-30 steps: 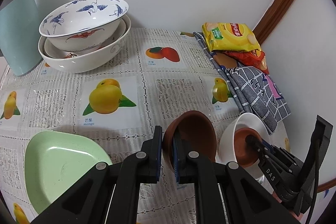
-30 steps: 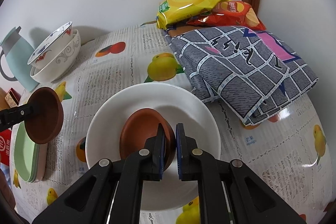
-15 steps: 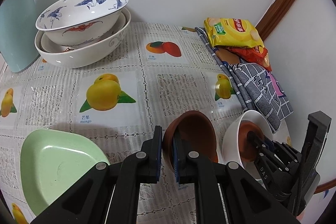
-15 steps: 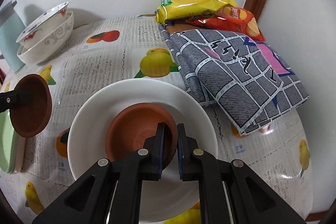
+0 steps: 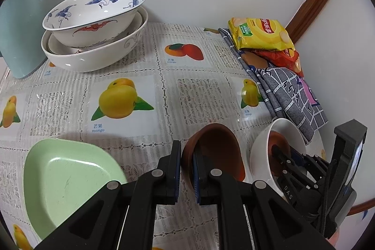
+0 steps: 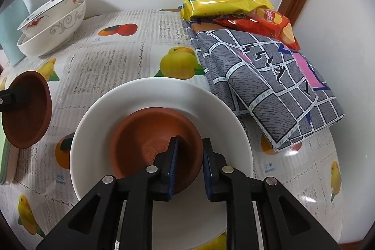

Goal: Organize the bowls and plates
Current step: 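Lower the brown bowl into the white bowl and open the right gripper, then carry the brown bowl in the left gripper over the white bowl and lower it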

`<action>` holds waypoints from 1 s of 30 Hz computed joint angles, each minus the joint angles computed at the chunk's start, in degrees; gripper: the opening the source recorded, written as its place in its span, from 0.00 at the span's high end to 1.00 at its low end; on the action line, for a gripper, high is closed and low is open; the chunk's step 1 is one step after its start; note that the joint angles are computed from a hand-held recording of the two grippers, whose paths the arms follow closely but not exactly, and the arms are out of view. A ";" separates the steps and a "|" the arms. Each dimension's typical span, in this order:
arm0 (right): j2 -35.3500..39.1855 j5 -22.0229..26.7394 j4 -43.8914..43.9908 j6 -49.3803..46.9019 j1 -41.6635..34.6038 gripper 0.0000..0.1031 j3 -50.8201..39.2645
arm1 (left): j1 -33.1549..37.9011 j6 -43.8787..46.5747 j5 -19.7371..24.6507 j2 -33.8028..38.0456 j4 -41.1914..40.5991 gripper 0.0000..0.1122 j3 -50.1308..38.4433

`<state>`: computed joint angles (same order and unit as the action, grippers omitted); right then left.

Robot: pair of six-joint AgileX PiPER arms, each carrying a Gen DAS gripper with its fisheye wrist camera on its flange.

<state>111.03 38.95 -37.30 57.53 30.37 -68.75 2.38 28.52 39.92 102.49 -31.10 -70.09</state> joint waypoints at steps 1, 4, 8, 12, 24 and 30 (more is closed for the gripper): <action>-0.12 -0.20 0.30 -0.45 -0.12 0.80 0.05 | 0.14 0.18 -0.04 -0.27 -0.14 0.92 0.32; -1.41 -1.44 0.64 -0.37 -0.34 0.72 1.21 | 0.68 0.25 0.19 -1.19 -0.04 0.92 1.25; -3.20 -1.58 -0.41 1.28 0.48 0.64 2.43 | 1.34 0.15 0.14 -3.11 0.02 0.92 2.68; -5.41 -0.74 -0.98 2.44 1.55 0.64 3.56 | 1.67 0.05 0.35 -5.80 0.42 0.92 4.45; -21.42 3.36 -8.66 12.93 6.08 0.47 13.95 | -2.19 -4.19 0.10 -15.61 2.58 0.92 9.59; -30.23 5.96 -10.66 15.47 6.16 0.41 21.35 | -5.68 -8.33 -1.06 -18.69 4.07 0.92 12.37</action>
